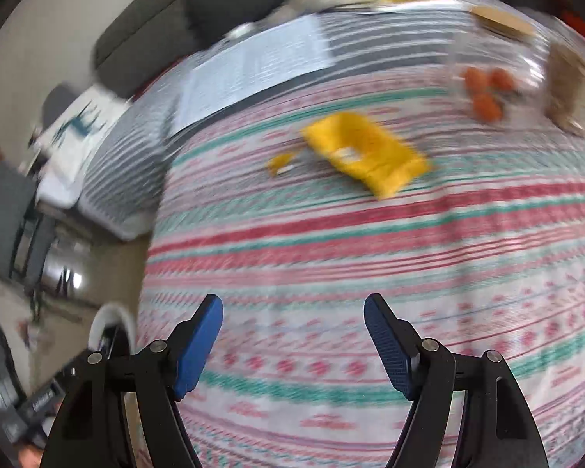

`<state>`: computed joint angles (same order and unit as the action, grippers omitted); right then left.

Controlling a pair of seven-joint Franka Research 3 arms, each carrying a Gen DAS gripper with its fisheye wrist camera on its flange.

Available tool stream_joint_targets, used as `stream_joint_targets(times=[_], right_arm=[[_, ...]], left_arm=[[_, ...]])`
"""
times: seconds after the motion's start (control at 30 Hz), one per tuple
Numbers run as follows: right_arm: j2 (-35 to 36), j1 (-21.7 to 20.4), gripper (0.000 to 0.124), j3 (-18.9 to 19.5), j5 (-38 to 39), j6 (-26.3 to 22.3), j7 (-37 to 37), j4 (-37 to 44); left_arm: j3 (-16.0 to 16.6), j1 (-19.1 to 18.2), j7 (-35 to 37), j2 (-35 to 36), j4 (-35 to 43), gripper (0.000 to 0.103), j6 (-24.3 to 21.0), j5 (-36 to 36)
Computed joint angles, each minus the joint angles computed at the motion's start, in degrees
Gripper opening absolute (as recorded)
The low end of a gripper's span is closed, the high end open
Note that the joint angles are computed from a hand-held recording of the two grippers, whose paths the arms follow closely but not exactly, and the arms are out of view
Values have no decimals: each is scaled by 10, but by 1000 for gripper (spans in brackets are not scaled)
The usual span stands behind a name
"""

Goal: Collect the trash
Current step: 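Grasp the yellow snack wrapper on the table with the right gripper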

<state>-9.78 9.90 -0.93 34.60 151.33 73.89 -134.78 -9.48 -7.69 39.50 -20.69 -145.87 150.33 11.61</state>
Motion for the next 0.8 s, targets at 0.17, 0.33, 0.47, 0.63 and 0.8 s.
stream_joint_targets(times=[0.17, 0.33, 0.47, 0.63, 0.8], right_arm=[[63, -46, 77, -12, -82, -5, 99, 54], [121, -56, 77, -10, -156, 16, 132, 105], [167, -47, 77, -1, -165, 33, 86, 151], [233, -31, 77, 0, -223, 41, 68, 217], [270, -17, 74, -12, -264, 49, 63, 243]], left_arm=[[-12, 5, -19, 48, 41, 102, 10, 22], [-8, -5, -10, 79, 64, 102, 26, 8], [-9, -12, -3, 95, 77, 102, 29, 1], [-7, -18, 18, 100, 81, 102, 24, -17], [-5, -17, 26, 83, 72, 102, 14, -18]])
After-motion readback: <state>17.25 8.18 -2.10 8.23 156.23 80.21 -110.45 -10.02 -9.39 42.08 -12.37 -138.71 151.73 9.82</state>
